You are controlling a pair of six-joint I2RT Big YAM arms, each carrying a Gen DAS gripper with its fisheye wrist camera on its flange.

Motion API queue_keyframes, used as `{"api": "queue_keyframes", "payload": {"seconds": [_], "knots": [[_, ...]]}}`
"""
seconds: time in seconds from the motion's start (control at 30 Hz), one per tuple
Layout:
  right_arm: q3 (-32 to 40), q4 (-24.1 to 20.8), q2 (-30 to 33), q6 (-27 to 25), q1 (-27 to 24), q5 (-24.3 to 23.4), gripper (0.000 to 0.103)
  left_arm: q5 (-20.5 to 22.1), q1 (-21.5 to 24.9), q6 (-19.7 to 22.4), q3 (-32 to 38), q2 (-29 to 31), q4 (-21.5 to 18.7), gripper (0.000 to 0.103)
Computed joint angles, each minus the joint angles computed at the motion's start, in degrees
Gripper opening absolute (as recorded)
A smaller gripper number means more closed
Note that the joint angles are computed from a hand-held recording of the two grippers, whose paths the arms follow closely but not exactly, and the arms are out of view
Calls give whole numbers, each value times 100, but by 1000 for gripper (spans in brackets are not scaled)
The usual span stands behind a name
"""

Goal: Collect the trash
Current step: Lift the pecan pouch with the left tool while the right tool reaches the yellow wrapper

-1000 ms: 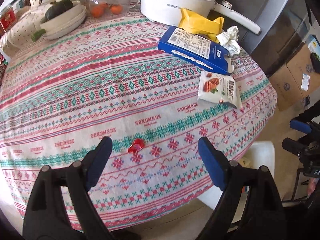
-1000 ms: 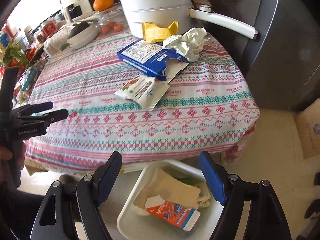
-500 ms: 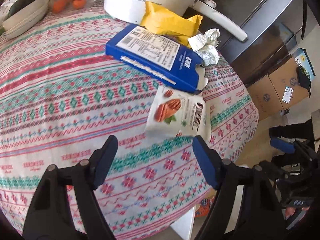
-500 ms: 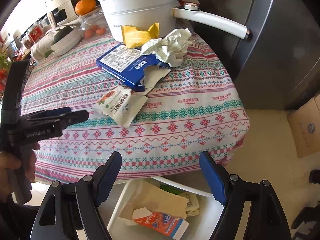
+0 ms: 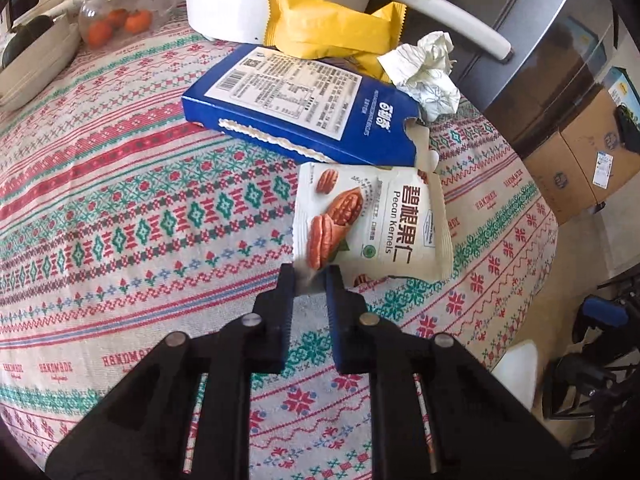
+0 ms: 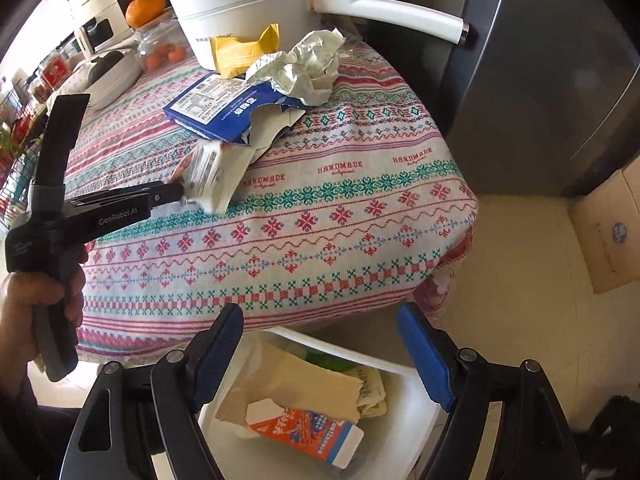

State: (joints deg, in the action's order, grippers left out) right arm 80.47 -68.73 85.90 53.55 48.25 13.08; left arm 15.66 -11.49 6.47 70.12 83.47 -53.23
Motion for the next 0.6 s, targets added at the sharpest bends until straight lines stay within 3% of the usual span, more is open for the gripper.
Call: {"api": "queue_keyframes", "payload": {"seconds": [0.17, 0.33, 0.6], "knots": [[27, -15, 63, 51, 30, 11, 81, 76, 41, -98, -69, -99, -61, 9], [94, 5, 137, 63, 75, 54, 81, 251, 383, -54, -131, -384, -290, 9], [260, 21, 240, 72, 110, 87, 81, 385, 1002, 324, -150, -837, -503, 9]]}}
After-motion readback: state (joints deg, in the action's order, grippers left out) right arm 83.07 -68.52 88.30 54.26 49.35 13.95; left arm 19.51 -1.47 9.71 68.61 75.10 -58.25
